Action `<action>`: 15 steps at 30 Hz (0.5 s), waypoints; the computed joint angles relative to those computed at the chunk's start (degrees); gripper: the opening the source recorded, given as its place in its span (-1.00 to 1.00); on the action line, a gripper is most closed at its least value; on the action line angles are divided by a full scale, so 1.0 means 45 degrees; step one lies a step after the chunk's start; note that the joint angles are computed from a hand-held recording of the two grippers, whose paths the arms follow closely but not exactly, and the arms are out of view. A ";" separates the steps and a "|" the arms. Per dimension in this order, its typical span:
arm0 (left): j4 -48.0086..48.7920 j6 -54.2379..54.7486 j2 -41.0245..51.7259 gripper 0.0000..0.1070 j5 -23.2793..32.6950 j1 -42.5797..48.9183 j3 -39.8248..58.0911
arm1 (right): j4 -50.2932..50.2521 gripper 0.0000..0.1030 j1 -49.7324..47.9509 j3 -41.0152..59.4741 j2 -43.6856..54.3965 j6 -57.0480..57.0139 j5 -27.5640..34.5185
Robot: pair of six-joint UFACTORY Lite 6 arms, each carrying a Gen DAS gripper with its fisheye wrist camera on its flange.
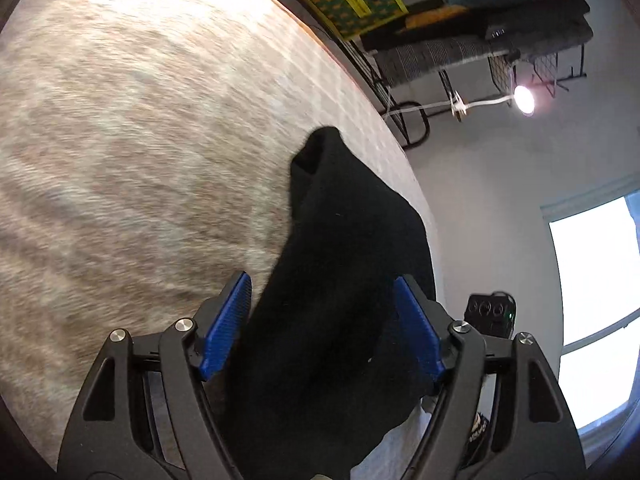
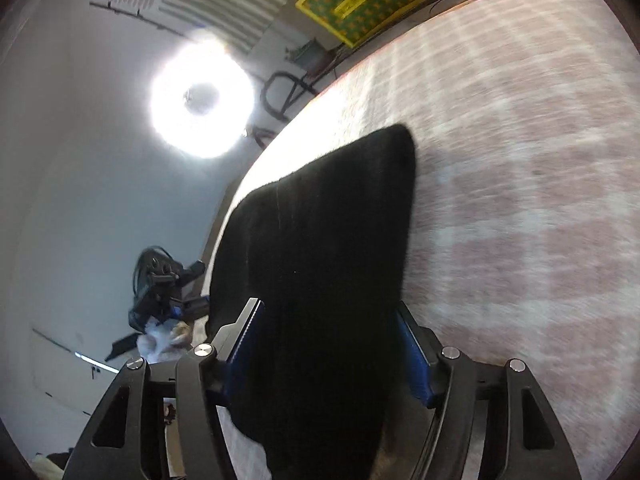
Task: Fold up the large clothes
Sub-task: 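Lift the sweater edge with both grippers and fold it over onto itself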
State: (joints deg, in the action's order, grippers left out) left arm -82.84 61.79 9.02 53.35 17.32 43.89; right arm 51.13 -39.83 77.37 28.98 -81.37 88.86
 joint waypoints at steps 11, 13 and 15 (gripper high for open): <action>0.1652 -0.2101 -0.1821 -0.41 -0.2626 -0.2434 -0.0147 | 0.0229 -0.33 0.0467 -0.1789 -0.1524 0.0175 -0.1035; 0.2736 -0.3170 -0.2757 -0.50 -0.3769 -0.3236 -0.0219 | 0.0192 -0.50 0.0404 -0.2143 -0.2271 0.0098 -0.1402; 0.3833 -0.4347 -0.3662 -0.55 -0.4484 -0.3877 -0.0366 | 0.0160 -0.59 0.0430 -0.2722 -0.3323 -0.0110 -0.1817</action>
State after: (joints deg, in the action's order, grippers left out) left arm -65.59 42.23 -7.46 33.18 -0.13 42.24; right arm 51.85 -37.89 65.12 14.02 -81.87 80.68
